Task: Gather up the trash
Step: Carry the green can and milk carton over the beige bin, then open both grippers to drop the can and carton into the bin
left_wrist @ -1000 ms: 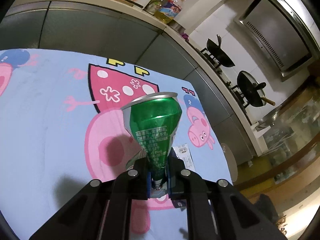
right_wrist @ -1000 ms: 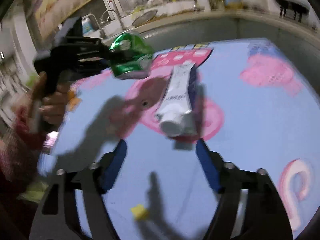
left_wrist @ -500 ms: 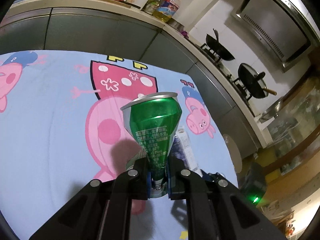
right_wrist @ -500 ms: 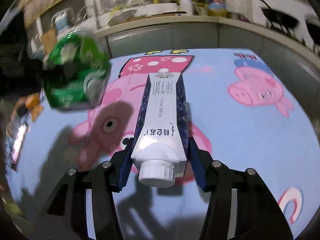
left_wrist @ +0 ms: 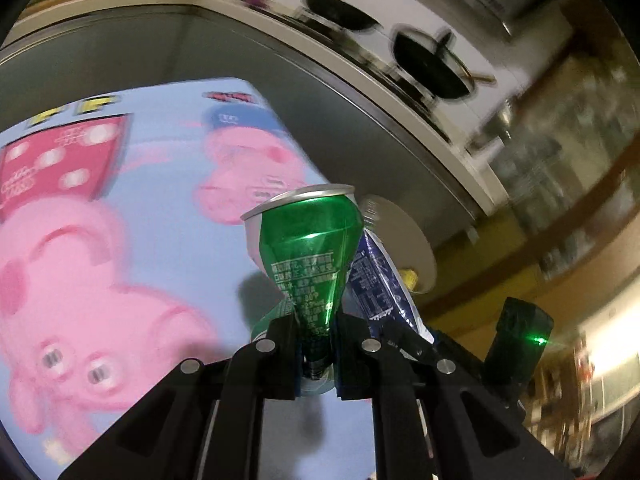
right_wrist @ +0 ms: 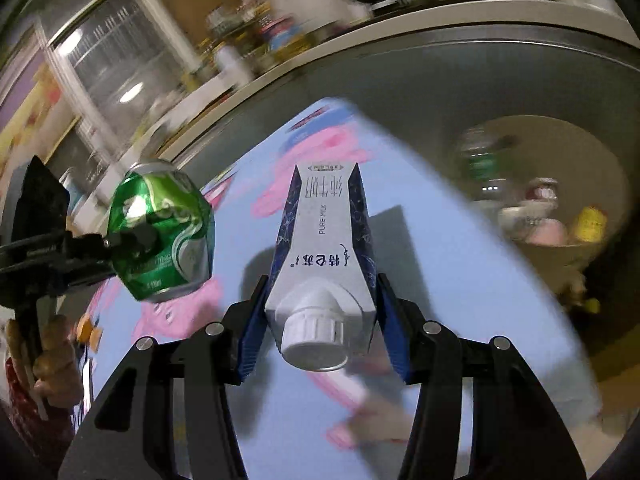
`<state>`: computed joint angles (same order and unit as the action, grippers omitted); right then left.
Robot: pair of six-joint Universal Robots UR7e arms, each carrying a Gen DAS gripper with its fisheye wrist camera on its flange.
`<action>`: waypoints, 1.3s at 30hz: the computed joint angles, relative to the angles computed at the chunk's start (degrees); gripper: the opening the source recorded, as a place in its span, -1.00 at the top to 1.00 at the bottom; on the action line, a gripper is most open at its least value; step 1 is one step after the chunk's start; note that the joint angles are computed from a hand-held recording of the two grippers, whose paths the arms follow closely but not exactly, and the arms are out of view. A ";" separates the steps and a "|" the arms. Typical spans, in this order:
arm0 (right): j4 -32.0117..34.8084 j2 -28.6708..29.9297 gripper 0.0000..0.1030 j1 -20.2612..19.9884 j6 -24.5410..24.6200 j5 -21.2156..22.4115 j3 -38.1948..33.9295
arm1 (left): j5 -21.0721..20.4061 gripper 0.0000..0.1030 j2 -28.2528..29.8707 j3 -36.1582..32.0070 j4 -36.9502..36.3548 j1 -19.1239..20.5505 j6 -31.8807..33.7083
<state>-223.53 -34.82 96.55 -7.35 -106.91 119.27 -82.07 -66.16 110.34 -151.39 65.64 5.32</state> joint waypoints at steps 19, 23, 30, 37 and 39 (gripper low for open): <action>-1.91 -9.61 -0.20 -13.94 -5.41 -0.32 -2.53 | 6.17 0.26 32.08 -25.26 6.71 -10.83 -0.15; -7.29 -9.39 -0.31 -13.22 -7.66 -1.77 -2.49 | 6.80 0.01 31.94 -25.02 6.48 -10.10 -1.31; -18.23 -9.18 -0.33 -12.99 -4.60 -1.12 3.96 | 6.73 0.00 27.71 -19.54 1.81 -10.05 1.82; -22.86 -4.45 -0.33 -11.23 0.39 -1.69 8.93 | 7.60 -0.04 21.88 -10.54 -4.17 -10.59 3.93; -23.08 -3.40 -0.33 -10.77 2.01 -1.80 9.87 | 8.57 -0.05 19.71 -7.37 -6.32 -10.74 5.05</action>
